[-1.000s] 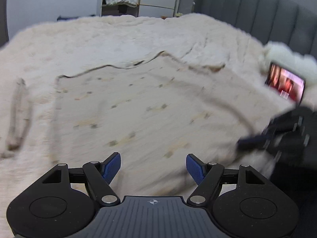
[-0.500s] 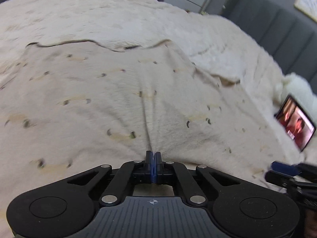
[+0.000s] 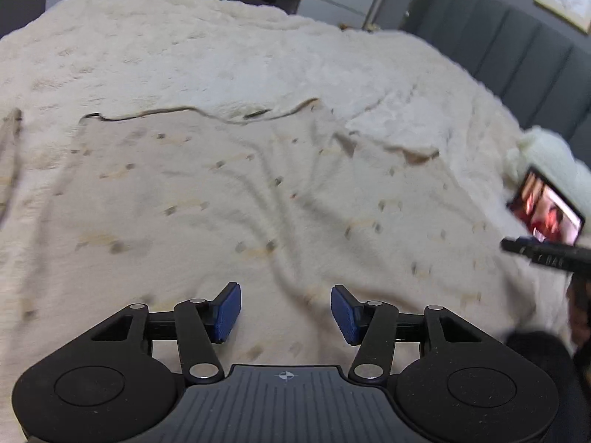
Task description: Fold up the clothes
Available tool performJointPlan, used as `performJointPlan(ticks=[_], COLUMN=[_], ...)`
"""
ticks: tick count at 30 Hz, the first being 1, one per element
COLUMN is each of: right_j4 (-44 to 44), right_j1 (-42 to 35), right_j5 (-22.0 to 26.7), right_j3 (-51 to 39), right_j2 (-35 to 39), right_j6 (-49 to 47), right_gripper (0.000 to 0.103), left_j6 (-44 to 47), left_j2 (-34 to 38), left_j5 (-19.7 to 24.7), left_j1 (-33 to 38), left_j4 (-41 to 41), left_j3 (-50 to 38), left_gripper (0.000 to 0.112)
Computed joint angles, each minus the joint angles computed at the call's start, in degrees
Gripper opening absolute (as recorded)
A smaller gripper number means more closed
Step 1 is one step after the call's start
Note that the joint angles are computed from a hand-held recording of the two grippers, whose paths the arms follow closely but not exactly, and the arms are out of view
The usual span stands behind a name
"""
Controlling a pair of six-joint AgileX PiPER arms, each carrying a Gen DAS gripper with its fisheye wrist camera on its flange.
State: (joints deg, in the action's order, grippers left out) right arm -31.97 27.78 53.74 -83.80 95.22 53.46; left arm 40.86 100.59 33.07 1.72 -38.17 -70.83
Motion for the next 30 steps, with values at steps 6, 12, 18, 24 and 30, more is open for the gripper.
performJointPlan(ticks=[6, 12, 18, 24, 30], right_j4=[8.0, 7.3, -0.2, -2.0, -1.4], right_j1=[-1.0, 1.9, 4.7, 7.7, 8.2], right_j5=[-5.4, -2.4, 3.5, 8.3, 8.0], right_j3=[9.6, 3.8, 2.8, -1.6, -1.7], right_j2=[-6.2, -1.4, -0.2, 2.7, 3.3], right_j6=[2.1, -5.0, -4.9, -6.2, -7.0], right_gripper=[0.054, 0.007, 0.005, 0.022, 0.023], left_j6=[-0.1, 7.2, 1.5, 8.9, 13.7], left_j2=[-6.9, -3.5, -6.1, -7.6, -8.3], left_j5=[-9.6, -21.8, -22.2, -1.8, -0.1], left_j1=[5.4, 1.3, 9.2, 20.6, 18.6], left_j4=[3.8, 0.1, 5.5, -0.6, -13.2], left_j3=[12.1, 16.7, 16.6, 11.2, 16.0], left_gripper=[0.05, 0.0, 0.0, 0.054, 0.067])
